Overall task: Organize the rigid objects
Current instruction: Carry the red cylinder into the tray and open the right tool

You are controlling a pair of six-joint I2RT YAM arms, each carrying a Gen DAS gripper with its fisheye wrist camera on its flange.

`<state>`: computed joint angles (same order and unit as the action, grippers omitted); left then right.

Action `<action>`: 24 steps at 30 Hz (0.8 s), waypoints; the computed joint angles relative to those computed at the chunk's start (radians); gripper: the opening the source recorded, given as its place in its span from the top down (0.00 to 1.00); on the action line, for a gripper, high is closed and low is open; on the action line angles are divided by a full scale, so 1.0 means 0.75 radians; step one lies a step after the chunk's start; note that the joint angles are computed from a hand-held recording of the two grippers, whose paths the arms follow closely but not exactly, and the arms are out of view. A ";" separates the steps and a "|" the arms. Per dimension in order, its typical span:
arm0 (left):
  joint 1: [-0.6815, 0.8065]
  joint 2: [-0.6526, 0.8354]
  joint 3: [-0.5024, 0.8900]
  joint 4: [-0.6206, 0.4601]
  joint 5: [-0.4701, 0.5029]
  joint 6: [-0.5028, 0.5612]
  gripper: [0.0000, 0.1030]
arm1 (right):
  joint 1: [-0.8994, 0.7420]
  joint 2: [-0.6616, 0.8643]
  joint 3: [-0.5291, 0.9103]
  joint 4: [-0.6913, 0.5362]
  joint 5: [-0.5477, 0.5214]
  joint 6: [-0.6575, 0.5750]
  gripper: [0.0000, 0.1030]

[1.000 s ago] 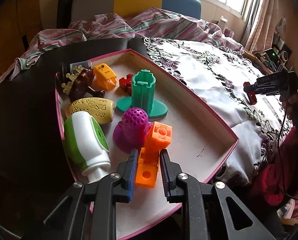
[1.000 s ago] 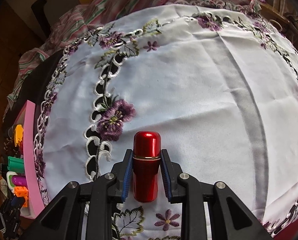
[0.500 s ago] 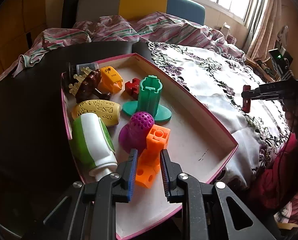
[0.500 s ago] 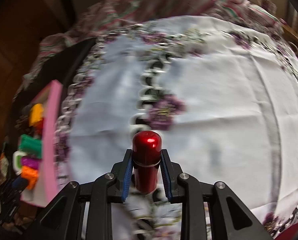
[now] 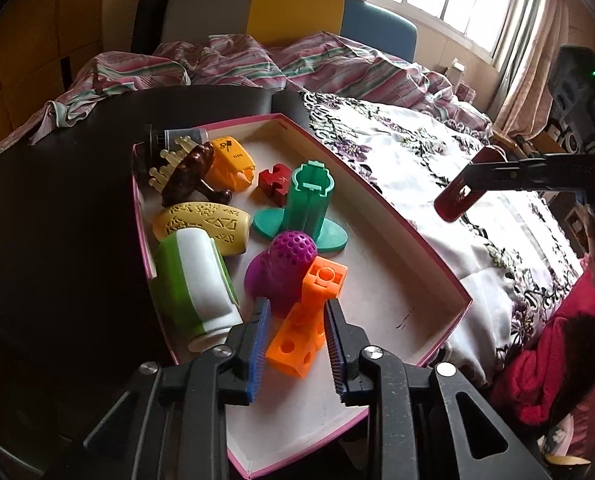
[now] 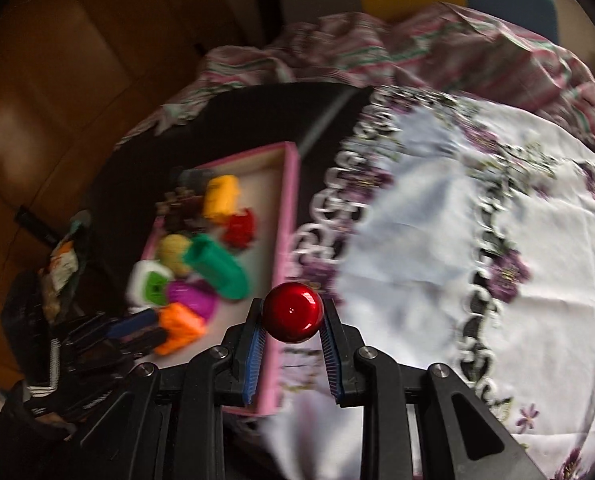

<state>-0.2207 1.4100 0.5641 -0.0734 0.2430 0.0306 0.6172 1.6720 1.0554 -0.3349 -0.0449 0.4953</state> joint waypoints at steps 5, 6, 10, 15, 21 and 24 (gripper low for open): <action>0.021 -0.009 0.004 -0.007 0.026 -0.011 0.71 | 0.075 0.026 0.092 -0.098 -0.054 -0.055 0.75; 0.027 -0.016 0.003 -0.012 0.031 -0.007 0.71 | 0.083 0.035 0.111 -0.124 -0.067 -0.073 0.75; 0.047 -0.045 0.009 -0.035 0.050 -0.014 0.68 | 0.123 0.116 0.227 -0.264 -0.148 -0.166 0.75; 0.089 -0.104 0.015 -0.072 0.081 -0.017 0.66 | 0.157 0.349 0.433 -0.422 -0.186 -0.261 0.75; 0.137 -0.125 0.030 -0.094 0.097 -0.020 0.65 | 0.142 0.597 0.603 -0.399 -0.163 -0.212 0.75; 0.162 -0.120 0.035 -0.105 0.102 -0.019 0.65 | 0.138 0.627 0.582 -0.313 -0.155 -0.182 0.75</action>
